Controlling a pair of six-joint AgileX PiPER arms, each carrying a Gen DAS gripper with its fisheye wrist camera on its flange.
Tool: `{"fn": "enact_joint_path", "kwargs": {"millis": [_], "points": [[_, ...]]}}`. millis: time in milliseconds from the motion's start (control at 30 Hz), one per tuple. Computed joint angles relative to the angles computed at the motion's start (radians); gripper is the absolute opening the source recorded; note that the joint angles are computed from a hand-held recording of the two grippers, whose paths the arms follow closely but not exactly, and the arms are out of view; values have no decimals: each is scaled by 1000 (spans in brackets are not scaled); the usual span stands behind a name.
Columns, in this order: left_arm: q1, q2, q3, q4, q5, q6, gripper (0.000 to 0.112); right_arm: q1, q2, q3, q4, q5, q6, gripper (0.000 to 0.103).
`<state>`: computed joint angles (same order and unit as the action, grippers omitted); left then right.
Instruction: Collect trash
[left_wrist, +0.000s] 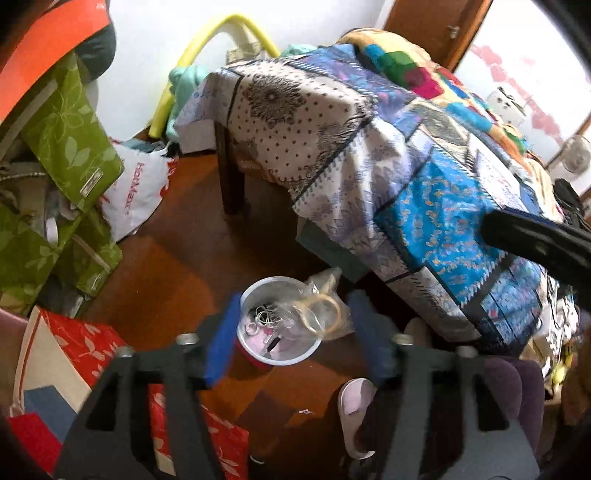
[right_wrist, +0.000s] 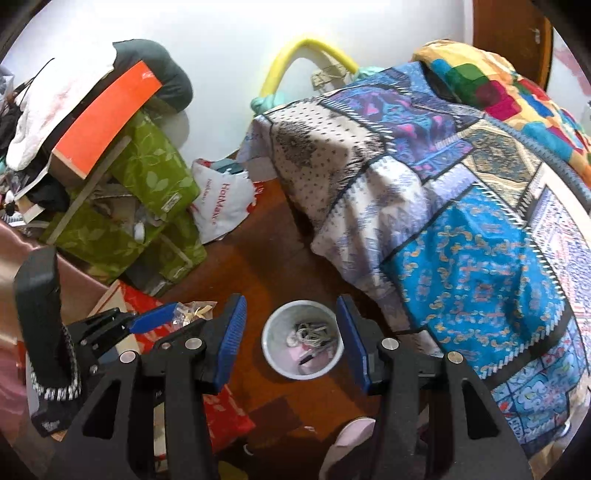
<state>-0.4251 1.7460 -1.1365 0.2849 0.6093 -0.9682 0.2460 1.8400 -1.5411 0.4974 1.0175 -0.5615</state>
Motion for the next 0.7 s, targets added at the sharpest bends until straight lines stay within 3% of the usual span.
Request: {"fn": "enact_joint_path", "kwargs": {"millis": [100,300,700], "points": [[4,15,-19,-20,3,19,62,-17,-25,25,-16,-21,0,47],[-67,-48,-19,115,68,-97,62,-60,-76,67,-9,-26,-18,47],[-373,-256,-73,461,327,-374,62,-184,-391,288,57,-84,-118,47]]}}
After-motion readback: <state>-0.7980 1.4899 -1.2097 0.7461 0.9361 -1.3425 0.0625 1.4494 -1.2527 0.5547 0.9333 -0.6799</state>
